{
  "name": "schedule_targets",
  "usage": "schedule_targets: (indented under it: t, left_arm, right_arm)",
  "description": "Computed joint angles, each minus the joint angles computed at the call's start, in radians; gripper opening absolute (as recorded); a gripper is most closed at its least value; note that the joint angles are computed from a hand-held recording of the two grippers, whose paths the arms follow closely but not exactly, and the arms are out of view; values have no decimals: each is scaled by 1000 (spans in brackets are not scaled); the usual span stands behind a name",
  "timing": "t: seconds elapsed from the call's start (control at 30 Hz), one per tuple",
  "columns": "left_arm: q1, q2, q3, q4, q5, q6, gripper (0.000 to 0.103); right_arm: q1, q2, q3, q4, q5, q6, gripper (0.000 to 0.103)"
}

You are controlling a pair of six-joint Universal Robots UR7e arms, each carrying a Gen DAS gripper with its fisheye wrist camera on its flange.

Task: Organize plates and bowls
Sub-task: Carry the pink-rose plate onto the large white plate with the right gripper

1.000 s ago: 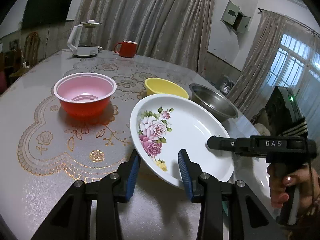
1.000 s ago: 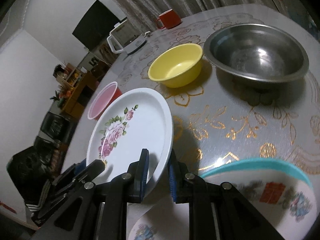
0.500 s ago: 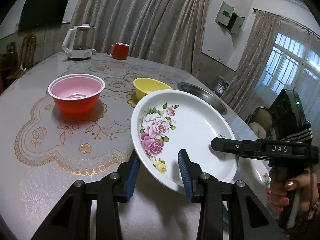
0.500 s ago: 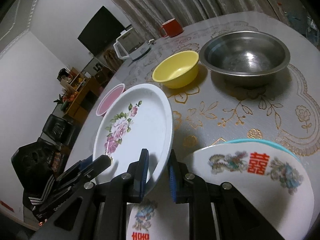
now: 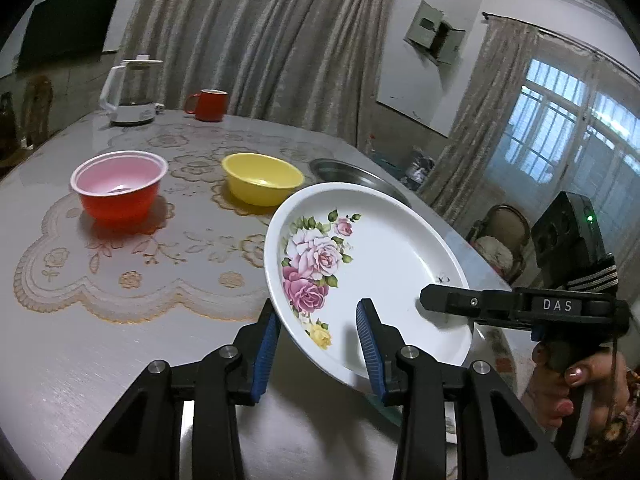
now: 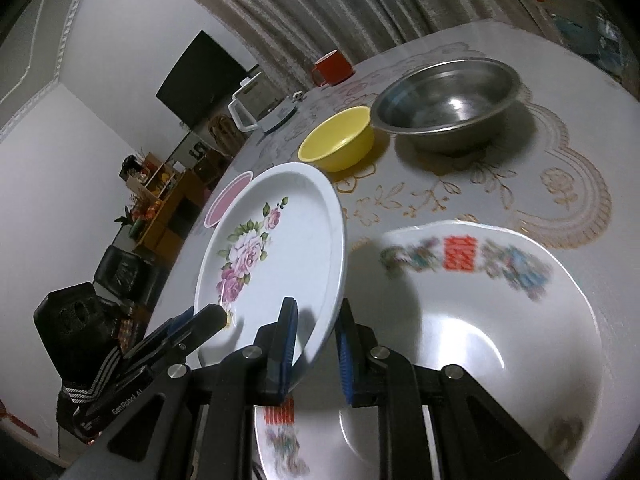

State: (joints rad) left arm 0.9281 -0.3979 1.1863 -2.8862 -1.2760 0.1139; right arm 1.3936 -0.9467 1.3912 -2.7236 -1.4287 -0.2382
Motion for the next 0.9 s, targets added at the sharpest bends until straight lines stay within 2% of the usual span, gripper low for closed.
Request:
schedule_targets:
  t: [0.17, 0.47, 0.9]
  left_arm:
    - [-19, -3, 19, 13, -17, 8, 39]
    - [-47, -2, 42, 29, -44, 26, 39]
    - [-78, 14, 46, 66, -18, 36, 39]
  right_arm:
    - [-22, -60, 93, -57, 22, 23, 19]
    - [-53, -129, 188, -100, 38, 49, 19]
    - [-91, -181, 270, -135, 13, 78, 19]
